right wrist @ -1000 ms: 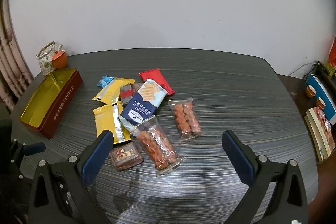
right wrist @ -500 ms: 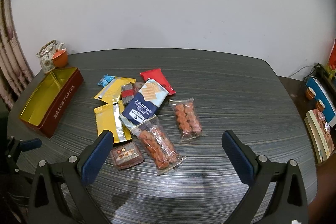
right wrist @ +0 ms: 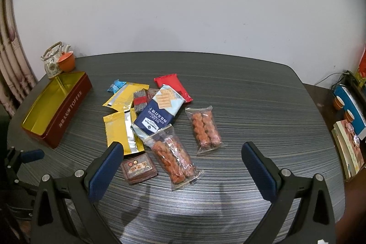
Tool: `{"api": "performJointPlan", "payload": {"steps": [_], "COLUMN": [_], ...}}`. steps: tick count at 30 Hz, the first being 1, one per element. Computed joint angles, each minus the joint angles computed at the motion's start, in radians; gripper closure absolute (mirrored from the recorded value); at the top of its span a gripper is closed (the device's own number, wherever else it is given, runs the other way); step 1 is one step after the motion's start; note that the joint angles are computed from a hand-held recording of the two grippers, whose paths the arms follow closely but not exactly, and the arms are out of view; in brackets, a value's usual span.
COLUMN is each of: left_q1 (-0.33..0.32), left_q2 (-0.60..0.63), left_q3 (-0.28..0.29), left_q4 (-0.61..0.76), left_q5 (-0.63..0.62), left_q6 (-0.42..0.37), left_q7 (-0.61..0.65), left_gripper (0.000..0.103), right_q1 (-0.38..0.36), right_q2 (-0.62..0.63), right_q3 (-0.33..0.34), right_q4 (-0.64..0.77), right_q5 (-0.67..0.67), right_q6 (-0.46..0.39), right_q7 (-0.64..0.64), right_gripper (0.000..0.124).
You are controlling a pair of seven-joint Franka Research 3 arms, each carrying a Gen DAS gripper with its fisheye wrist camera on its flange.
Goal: Organize snacks
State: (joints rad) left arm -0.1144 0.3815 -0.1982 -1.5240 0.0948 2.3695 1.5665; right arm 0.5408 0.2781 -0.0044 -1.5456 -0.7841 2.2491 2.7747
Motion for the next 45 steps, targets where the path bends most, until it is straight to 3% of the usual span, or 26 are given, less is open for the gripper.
{"api": "performJointPlan", "payload": {"steps": [26, 32, 34, 36, 45], "left_q1": [0.005, 0.007, 0.008, 0.01, 0.008], "left_q2": [0.022, 0.036, 0.044, 0.052, 0.108], "left_q3": [0.001, 0.005, 0.008, 0.01, 0.01], "left_q4": [0.032, 0.043, 0.053, 0.064, 0.139], "left_q5": [-0.008, -0.001, 0.001, 0.004, 0.008], "left_q6": [-0.032, -0.033, -0.037, -0.04, -0.084], "left_q7": [-0.01, -0.015, -0.017, -0.019, -0.02], "left_gripper": [0.001, 0.001, 0.001, 0.001, 0.002], "right_q1": [-0.002, -0.006, -0.016, -0.024, -0.093], "right_q2": [0.006, 0.02, 0.025, 0.023, 0.028], "right_q3": [0.001, 0.003, 0.005, 0.001, -0.025], "right_q4": [0.006, 0.017, 0.018, 0.01, -0.057], "right_q5": [0.016, 0.05, 0.084, 0.11, 0.2], "right_q6": [-0.002, -0.01, -0.002, 0.01, 0.089], "right_q7": [-0.027, -0.1, -0.138, -0.157, -0.193], "right_gripper": [0.023, 0.033, 0.047, 0.051, 0.053]}}
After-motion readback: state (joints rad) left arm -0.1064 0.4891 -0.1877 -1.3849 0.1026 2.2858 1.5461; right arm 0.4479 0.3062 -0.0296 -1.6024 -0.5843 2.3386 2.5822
